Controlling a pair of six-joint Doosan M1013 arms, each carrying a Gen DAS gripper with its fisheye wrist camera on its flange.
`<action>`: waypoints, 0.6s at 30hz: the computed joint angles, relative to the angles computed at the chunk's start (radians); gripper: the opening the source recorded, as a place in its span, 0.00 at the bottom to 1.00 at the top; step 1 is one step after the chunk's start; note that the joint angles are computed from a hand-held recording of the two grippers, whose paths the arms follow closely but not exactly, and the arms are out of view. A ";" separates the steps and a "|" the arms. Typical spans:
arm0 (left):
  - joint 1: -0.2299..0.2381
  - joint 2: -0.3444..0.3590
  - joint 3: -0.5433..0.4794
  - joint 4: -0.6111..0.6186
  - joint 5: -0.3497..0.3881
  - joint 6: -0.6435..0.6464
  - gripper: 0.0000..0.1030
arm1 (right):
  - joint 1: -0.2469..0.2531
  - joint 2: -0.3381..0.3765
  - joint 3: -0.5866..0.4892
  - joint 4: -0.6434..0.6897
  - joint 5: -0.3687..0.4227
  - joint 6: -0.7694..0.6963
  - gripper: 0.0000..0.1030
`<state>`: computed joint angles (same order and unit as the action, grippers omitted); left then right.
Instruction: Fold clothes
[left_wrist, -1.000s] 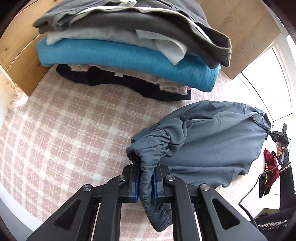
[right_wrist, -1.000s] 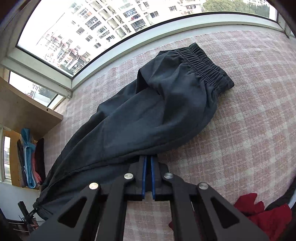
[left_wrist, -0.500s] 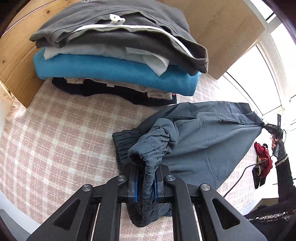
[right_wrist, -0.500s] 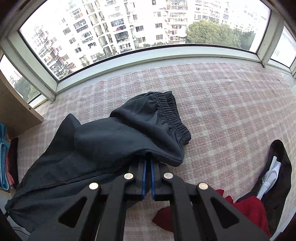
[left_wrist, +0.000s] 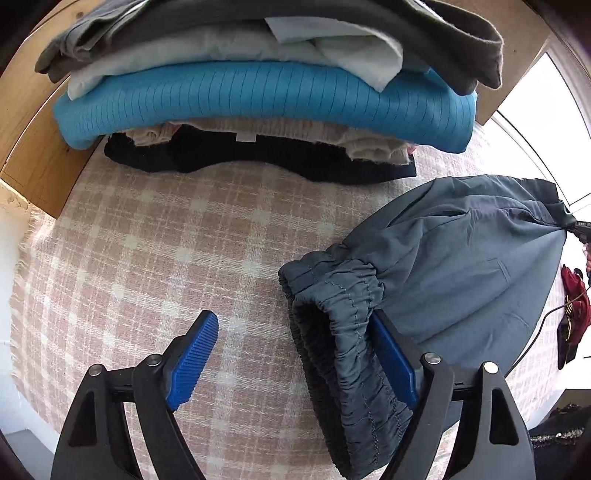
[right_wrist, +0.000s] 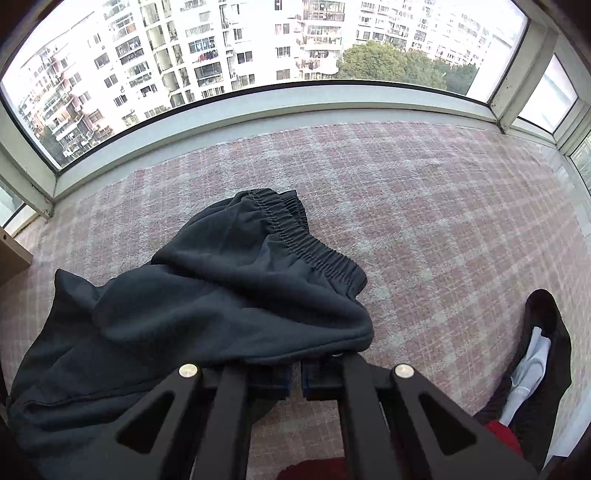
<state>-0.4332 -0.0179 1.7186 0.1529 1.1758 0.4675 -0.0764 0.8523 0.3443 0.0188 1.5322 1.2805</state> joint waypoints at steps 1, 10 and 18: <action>0.001 0.011 -0.004 0.000 0.006 0.013 0.80 | -0.003 0.018 -0.030 0.007 0.028 0.006 0.03; -0.015 0.042 -0.012 0.068 -0.095 0.044 0.42 | -0.025 0.090 -0.167 0.075 0.192 0.043 0.03; -0.042 -0.054 0.004 0.077 -0.078 -0.060 0.13 | -0.037 0.023 -0.048 0.123 0.157 0.035 0.03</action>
<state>-0.4754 -0.0722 1.7225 0.2296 1.0981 0.4075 -0.1130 0.8749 0.2962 0.1419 1.6892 1.3156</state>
